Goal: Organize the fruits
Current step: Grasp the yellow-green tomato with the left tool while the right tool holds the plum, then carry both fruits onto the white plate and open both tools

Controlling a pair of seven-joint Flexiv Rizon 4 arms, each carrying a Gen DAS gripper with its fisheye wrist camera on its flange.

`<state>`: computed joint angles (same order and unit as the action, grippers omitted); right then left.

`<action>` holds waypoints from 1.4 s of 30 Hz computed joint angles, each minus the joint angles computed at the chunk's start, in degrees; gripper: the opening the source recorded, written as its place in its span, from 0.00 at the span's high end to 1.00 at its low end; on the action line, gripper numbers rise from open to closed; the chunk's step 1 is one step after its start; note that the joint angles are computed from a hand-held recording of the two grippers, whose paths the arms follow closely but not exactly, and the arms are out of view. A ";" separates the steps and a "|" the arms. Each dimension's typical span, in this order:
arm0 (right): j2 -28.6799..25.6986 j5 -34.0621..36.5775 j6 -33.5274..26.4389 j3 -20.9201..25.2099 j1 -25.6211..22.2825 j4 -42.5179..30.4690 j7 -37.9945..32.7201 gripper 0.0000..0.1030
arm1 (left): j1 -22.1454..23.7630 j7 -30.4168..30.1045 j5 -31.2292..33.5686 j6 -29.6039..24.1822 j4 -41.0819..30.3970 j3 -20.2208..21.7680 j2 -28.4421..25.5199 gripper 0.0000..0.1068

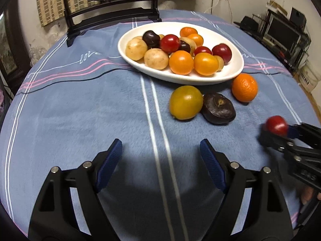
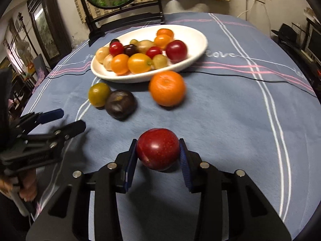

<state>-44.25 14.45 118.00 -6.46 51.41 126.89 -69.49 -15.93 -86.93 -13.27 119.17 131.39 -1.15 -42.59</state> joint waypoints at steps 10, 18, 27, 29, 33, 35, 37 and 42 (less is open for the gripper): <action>0.27 -1.26 3.08 3.62 -4.11 0.71 -1.00 0.61 | -3.27 3.06 -2.86 -7.71 -6.75 2.54 -1.31 0.40; 0.46 -2.11 1.73 4.24 -5.38 0.20 -0.53 0.61 | -6.56 5.50 -3.01 -9.26 -10.99 5.01 -2.91 0.63; 1.69 -0.37 2.06 2.07 -3.19 0.60 -1.22 0.61 | 1.80 3.19 1.95 -4.55 -6.70 -2.06 0.17 0.63; 2.11 -0.17 2.14 1.63 -2.99 0.38 -1.60 0.61 | 2.88 2.60 3.36 -2.71 -5.40 -2.65 1.70 0.63; 3.25 1.24 2.51 -0.92 -1.01 -0.67 -3.40 0.61 | 7.08 1.39 7.14 -2.29 -4.97 -5.80 3.94 0.63; 3.50 2.40 2.80 -2.83 0.57 -1.92 -4.89 0.61 | 5.82 1.54 6.23 -3.31 -6.19 -4.64 4.55 0.63; 3.54 2.94 2.36 -3.75 1.01 -3.41 -5.97 0.61 | 6.02 1.25 5.88 -4.36 -7.22 -4.74 4.74 0.63; 3.63 1.49 0.69 -3.73 -0.66 -6.82 -7.96 0.61 | 6.44 0.19 4.76 -7.28 -10.59 -4.59 4.78 0.63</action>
<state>-40.62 15.95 118.69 -10.19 50.75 120.07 -77.45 -9.50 -86.74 -8.51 111.88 120.80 -5.75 -37.80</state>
